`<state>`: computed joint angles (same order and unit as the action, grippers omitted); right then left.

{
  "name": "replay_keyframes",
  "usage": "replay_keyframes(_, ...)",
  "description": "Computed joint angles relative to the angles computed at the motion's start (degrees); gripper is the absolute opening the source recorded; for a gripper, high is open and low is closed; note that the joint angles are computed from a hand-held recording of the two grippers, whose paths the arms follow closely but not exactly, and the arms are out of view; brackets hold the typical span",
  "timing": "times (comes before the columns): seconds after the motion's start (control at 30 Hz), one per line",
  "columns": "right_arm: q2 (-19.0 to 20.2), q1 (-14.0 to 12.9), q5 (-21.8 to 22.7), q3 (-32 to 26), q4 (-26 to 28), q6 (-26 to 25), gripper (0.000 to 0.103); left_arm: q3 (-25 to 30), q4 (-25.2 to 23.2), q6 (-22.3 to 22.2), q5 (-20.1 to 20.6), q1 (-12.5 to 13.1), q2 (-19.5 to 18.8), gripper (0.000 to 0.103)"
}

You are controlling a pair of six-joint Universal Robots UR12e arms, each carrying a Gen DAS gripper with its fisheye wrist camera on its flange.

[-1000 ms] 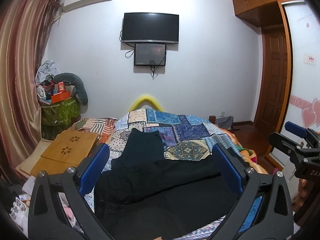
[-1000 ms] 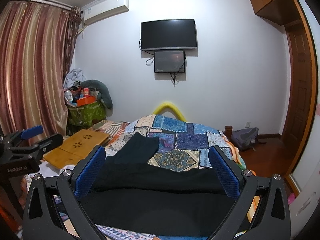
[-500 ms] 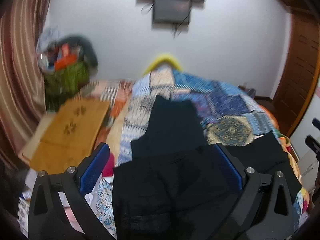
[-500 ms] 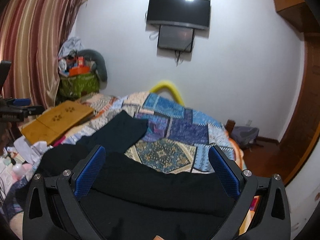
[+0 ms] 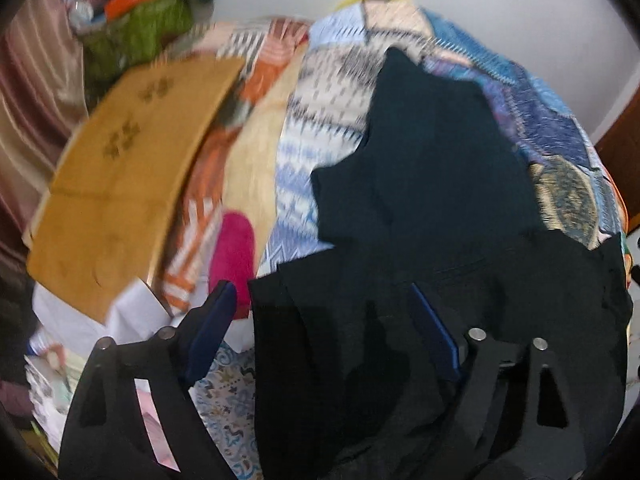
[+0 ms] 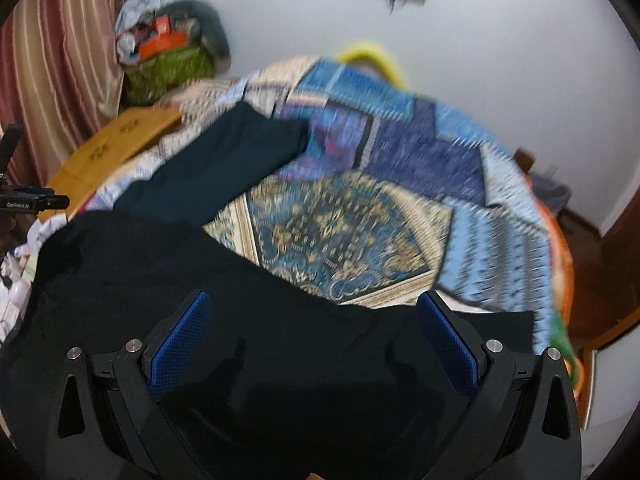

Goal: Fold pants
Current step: 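Lower both grippers onto the black pants waistband and close them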

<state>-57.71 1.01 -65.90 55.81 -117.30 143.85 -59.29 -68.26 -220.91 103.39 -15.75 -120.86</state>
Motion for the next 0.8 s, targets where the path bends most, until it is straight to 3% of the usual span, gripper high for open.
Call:
replay_keyframes(0.2, 5.29, 1.77, -3.32, -8.97, 12.63, -9.31, 0.1, -2.2, -0.07, -3.05, -10.32, 2.51, -0.32, 0.072)
replay_keyframes(0.33, 7.02, 2.68, -4.85, -11.37, 16.27, -12.22, 0.092, -3.64, 2.45, -4.75, -12.26, 3.06, -0.27, 0.07)
replay_keyframes(0.4, 8.13, 2.77, -4.12, -13.27, 18.54, -12.14, 0.089, -3.79, 2.79, -4.17, -12.89, 3.11, -0.27, 0.056)
replay_keyframes(0.47, 9.46, 2.71, -2.96, -15.79, 22.44, -11.61, 0.074, -3.36, 1.94, -3.62, -12.6, 3.02, -0.49, 0.043)
replay_keyframes(0.53, 10.58, 2.41, -1.26, -17.94, 26.47, -9.26, 0.067, -3.46, 1.86, -3.49, -12.14, 2.91, -0.31, 0.037)
replay_keyframes(0.6, 9.55, 2.35, -0.74, -15.94, 24.99, -9.96, 0.061, -3.6, 2.46, -3.81, -12.21, 2.92, -0.08, 0.026)
replay_keyframes(0.67, 9.17, 2.45, -0.03, -15.4, 25.11, -11.14, 0.042, -3.37, 2.57, -4.04, -11.52, 2.78, -0.04, 0.021)
replay_keyframes(0.8, 7.77, 2.85, -0.24, -12.62, 22.6, -11.29, 0.014, -2.3, 1.8, -3.17, -9.67, 2.21, -0.29, 0.013)
